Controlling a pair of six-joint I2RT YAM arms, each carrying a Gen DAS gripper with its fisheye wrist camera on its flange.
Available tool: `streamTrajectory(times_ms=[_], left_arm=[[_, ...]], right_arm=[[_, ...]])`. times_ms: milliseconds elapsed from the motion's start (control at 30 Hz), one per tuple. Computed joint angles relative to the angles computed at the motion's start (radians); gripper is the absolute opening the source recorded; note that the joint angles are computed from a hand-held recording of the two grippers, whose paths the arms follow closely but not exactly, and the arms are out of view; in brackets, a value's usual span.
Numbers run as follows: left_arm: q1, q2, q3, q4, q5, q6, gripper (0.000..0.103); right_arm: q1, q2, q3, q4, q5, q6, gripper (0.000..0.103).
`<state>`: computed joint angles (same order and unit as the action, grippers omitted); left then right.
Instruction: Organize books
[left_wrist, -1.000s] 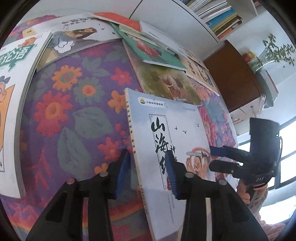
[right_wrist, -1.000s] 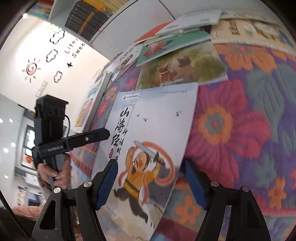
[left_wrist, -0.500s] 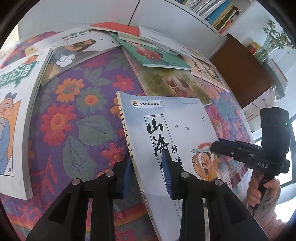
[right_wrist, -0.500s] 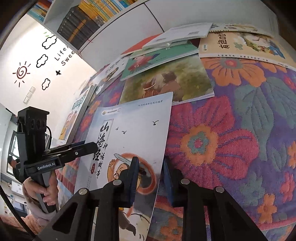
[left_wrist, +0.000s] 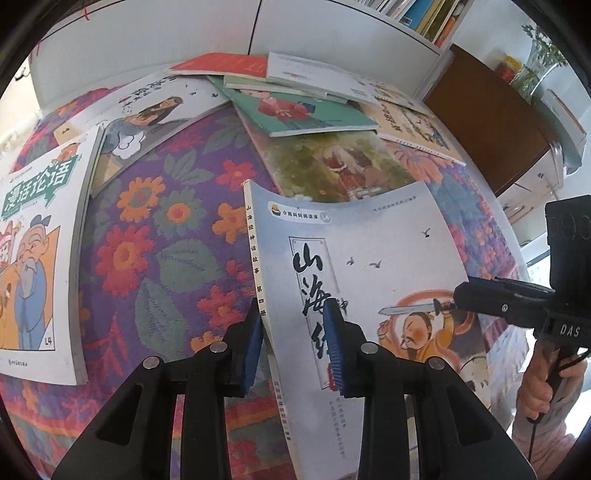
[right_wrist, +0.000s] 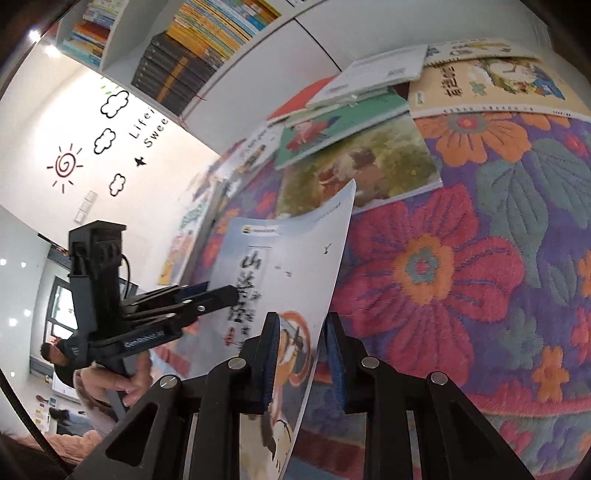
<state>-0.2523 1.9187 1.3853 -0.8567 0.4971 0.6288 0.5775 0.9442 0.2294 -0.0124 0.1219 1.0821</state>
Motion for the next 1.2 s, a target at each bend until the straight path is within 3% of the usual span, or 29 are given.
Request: streamTrajectory(times_ms=[533,1200], left_arm=[[0.022,0.002,0.068,-0.04,0.016,-0.021,0.029],[0.097,0.059,0.258,-0.108,0.06,-0.031,0.029]], right_arm=[[-0.026,0.058,0.098,-0.017,-0.051,0.014,0.026],[-0.08,0.201,0.292,-0.053,-0.103,-0.077,0.026]])
